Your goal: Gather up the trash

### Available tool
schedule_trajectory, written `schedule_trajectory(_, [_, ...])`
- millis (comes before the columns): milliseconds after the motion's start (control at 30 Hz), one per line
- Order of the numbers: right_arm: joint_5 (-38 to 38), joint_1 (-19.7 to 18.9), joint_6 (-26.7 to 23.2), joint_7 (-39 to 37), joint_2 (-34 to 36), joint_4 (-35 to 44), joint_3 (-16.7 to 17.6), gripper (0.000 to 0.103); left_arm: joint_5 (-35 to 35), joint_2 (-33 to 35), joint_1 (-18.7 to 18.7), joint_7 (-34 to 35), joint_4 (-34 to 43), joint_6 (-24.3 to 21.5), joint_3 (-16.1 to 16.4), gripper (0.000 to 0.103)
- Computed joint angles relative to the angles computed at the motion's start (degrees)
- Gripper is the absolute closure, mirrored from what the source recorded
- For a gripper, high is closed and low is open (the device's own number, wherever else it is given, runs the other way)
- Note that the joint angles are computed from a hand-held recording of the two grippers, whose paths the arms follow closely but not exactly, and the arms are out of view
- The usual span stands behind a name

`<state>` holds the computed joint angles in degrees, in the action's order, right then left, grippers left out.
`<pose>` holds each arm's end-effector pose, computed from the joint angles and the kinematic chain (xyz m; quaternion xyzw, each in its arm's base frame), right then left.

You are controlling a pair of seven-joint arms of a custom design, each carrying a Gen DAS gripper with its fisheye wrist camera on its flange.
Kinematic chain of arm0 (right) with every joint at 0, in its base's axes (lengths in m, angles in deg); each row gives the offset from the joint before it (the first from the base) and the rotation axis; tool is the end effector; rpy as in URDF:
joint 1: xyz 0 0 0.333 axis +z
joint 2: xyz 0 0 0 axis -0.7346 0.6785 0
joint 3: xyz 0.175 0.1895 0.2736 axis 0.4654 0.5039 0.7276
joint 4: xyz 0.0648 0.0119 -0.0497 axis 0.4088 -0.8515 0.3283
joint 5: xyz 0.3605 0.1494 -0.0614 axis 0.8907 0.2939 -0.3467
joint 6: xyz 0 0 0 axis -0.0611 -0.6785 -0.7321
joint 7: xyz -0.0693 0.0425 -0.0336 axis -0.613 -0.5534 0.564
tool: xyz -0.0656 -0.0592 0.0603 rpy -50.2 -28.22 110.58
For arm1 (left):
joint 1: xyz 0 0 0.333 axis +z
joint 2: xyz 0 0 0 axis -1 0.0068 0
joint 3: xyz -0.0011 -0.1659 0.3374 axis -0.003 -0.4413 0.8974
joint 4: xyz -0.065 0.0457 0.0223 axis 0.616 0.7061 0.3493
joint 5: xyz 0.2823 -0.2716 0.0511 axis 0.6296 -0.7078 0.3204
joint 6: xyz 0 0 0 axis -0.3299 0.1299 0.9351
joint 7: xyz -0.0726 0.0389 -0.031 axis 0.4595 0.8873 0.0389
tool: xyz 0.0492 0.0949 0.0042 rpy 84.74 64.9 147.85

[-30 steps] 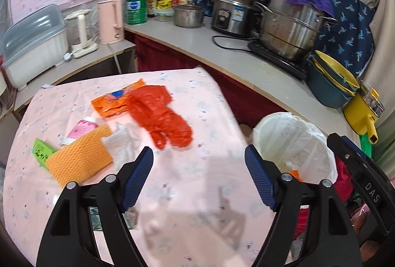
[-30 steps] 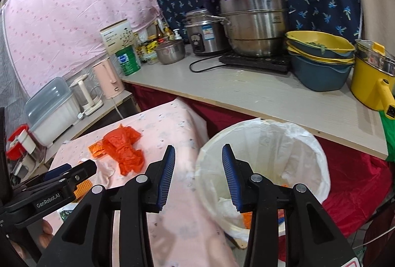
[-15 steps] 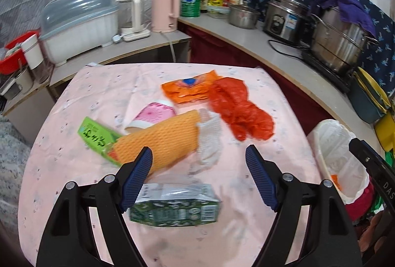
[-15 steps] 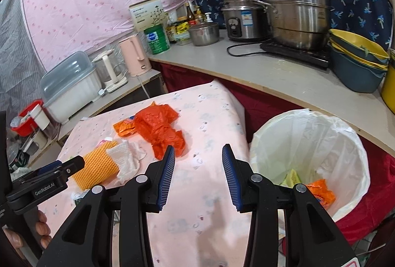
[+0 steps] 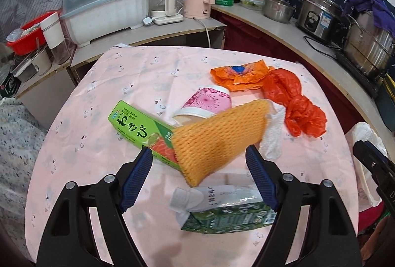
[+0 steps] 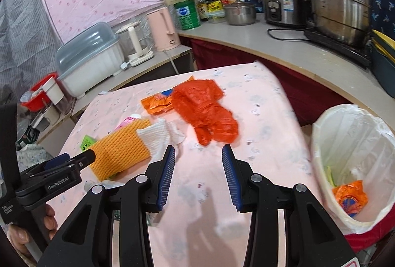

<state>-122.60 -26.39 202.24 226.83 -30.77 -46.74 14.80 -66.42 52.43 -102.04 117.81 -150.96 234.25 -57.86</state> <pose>0.6103 0.1501 0.4557 -0.5515 0.7305 -0.2344 0.3276 0.7066 -0.2265 0.4606 -0.6075 0.7179 -0.2803 0.1921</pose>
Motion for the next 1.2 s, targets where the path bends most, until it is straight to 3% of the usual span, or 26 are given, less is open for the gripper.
schedule_trajectory(300, [21.6,-9.2,-1.2,-22.5,8.7,7.8,13.9,0.064,-3.6,4.0,2.6,5.5,4.9,-2.8,-2.8,0.032])
schedule_trajectory(400, [26.1,-10.8,-3.0,-27.6,11.8,11.1,16.8,0.064,-4.9,5.3,3.1,7.8,6.6,-4.0,-3.7,0.042])
schedule_trajectory(567, [31.2,-10.8,-5.7,-33.0,15.3,14.9,17.8,0.064,-7.8,6.8,3.9,11.0,8.7,-5.9,-5.2,0.064])
schedule_trajectory(733, [36.0,-10.6,-7.3,-37.5,17.6,16.8,18.0,0.064,-9.7,7.3,3.8,13.1,9.2,-6.2,-5.5,0.079])
schedule_trajectory(833, [38.7,-10.5,-7.8,-39.9,18.3,17.1,17.8,0.070,-10.5,7.4,3.8,13.5,9.4,-6.4,-5.5,0.081])
schedule_trajectory(967, [41.4,-9.0,-7.6,-41.8,18.3,16.8,16.0,0.088,-11.1,7.1,3.7,13.7,9.0,-6.3,-5.3,0.085])
schedule_trajectory(1200, [45.3,-5.3,-4.0,-43.0,15.1,12.5,11.3,0.094,-12.2,5.1,4.2,14.4,6.2,-5.2,-5.8,0.086])
